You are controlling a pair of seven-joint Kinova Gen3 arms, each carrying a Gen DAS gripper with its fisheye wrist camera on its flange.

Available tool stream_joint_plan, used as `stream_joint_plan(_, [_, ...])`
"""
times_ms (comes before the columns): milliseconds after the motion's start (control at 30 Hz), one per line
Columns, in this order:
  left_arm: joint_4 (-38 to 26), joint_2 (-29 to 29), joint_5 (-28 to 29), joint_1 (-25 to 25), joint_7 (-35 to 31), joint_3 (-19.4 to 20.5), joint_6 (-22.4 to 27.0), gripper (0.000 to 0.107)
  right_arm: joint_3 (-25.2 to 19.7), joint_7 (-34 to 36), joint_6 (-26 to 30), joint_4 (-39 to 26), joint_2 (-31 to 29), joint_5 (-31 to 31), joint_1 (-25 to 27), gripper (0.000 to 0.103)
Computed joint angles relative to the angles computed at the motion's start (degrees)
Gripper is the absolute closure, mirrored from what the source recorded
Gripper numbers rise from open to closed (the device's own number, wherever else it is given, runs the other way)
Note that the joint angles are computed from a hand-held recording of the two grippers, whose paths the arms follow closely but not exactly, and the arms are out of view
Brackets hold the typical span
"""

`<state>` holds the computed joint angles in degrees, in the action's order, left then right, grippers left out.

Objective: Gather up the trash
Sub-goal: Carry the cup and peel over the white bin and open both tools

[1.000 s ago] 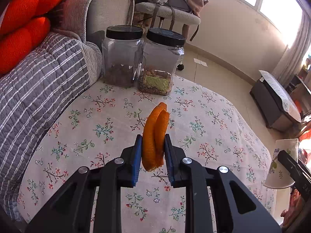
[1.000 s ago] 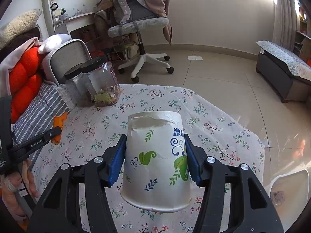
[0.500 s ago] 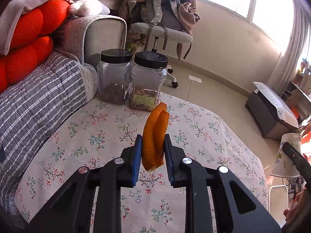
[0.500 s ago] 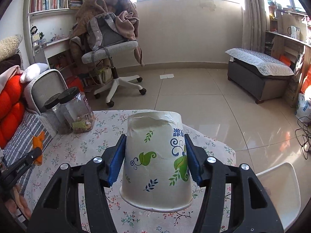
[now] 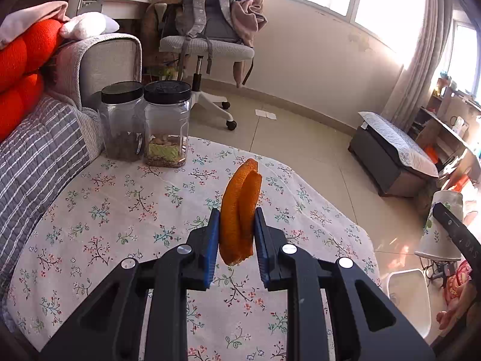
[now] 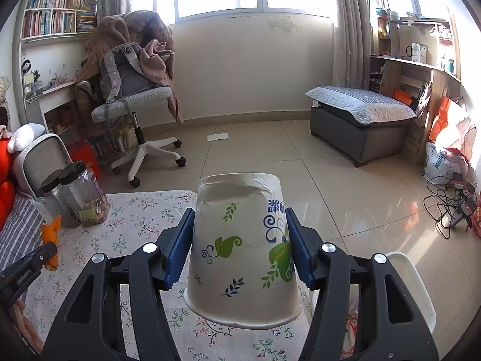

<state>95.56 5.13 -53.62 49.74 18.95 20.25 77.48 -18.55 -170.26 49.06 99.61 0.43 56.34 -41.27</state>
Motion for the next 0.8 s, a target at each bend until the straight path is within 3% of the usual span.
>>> stream_joint_plan(267, [-5.17,3.9,-1.03,2.35,-3.71,-0.97,-1.98,0.085,0.29,0.97,3.96,2.97,-3.89,-2.73,4.13,0.047])
stream_joint_plan(600, [-15.49,11.04,-0.7,7.29,-12.78,-5.06,-6.01,0.085,0.42,2.61,8.03,4.88,-7.23,-8.78,11.77,0.044])
stream_joint_plan(700, [-19.96,13.77,0.05,8.59,-16.6,-6.28,-7.59,0.085,0.92,3.7,8.22,5.05,-8.1,-11.26,13.77,0.039])
stream_joint_plan(800, [-24.37,16.42,1.04,9.65,-20.43,-7.46,-9.22,0.085,0.63,3.29,8.64,5.63,-9.15,-12.18,15.68,0.025])
